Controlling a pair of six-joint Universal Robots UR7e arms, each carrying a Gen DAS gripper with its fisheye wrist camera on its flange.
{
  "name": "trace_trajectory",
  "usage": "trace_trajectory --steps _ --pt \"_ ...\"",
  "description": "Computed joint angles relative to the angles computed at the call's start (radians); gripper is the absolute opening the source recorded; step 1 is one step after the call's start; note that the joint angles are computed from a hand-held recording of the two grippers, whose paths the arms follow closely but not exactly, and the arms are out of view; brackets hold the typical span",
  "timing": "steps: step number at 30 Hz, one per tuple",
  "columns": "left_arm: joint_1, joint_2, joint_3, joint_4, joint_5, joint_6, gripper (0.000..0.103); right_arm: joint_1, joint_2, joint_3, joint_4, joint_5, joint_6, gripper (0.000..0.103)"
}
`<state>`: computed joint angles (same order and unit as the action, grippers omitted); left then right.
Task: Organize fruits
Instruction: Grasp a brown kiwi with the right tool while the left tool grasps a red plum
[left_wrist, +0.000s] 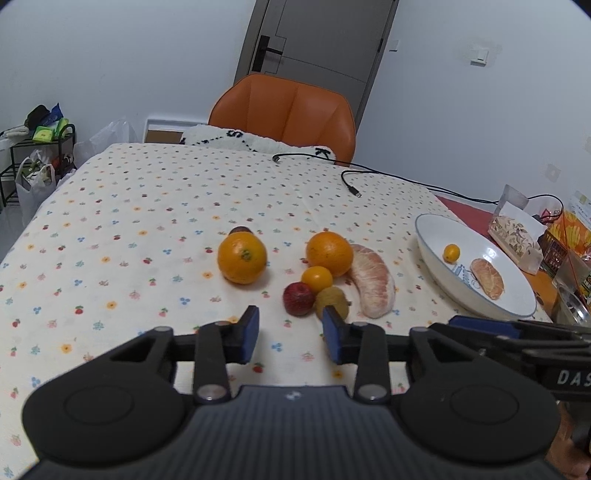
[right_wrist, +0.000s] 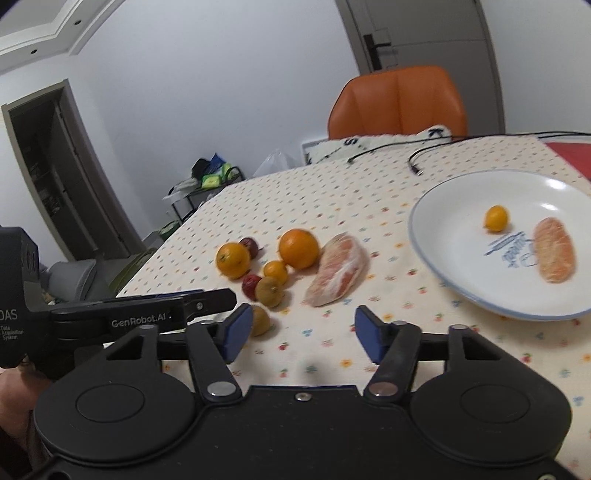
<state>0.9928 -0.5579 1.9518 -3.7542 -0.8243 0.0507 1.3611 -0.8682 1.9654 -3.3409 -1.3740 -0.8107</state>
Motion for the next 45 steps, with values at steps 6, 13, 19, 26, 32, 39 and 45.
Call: trace_trajectory --steps 6,13,19,26,32,39,45 --pt "0.018 -0.021 0.01 0.027 -0.026 0.002 0.028 0.02 0.03 -0.028 0.038 -0.023 0.004 0.049" --pt "0.038 -0.038 0.013 0.041 -0.057 0.009 0.027 0.037 0.064 -0.059 0.071 -0.04 0.007 0.042" --pt "0.047 -0.045 0.012 0.052 -0.074 0.019 0.027 0.048 0.093 -0.085 0.09 -0.045 0.004 0.037" --pt "0.055 -0.034 -0.016 0.067 -0.094 0.036 0.027 0.044 0.086 -0.093 0.133 -0.029 0.0 0.025" --pt "0.061 -0.016 -0.047 0.086 -0.097 0.043 0.027 0.037 0.072 -0.086 0.12 -0.034 0.0 0.025" --pt "0.054 0.014 -0.095 0.108 -0.077 0.065 0.028 0.024 0.058 -0.082 0.109 -0.035 0.004 0.025" --pt "0.055 0.036 -0.122 0.096 -0.073 0.09 0.029 0.012 0.046 -0.079 0.102 -0.039 0.014 0.025"
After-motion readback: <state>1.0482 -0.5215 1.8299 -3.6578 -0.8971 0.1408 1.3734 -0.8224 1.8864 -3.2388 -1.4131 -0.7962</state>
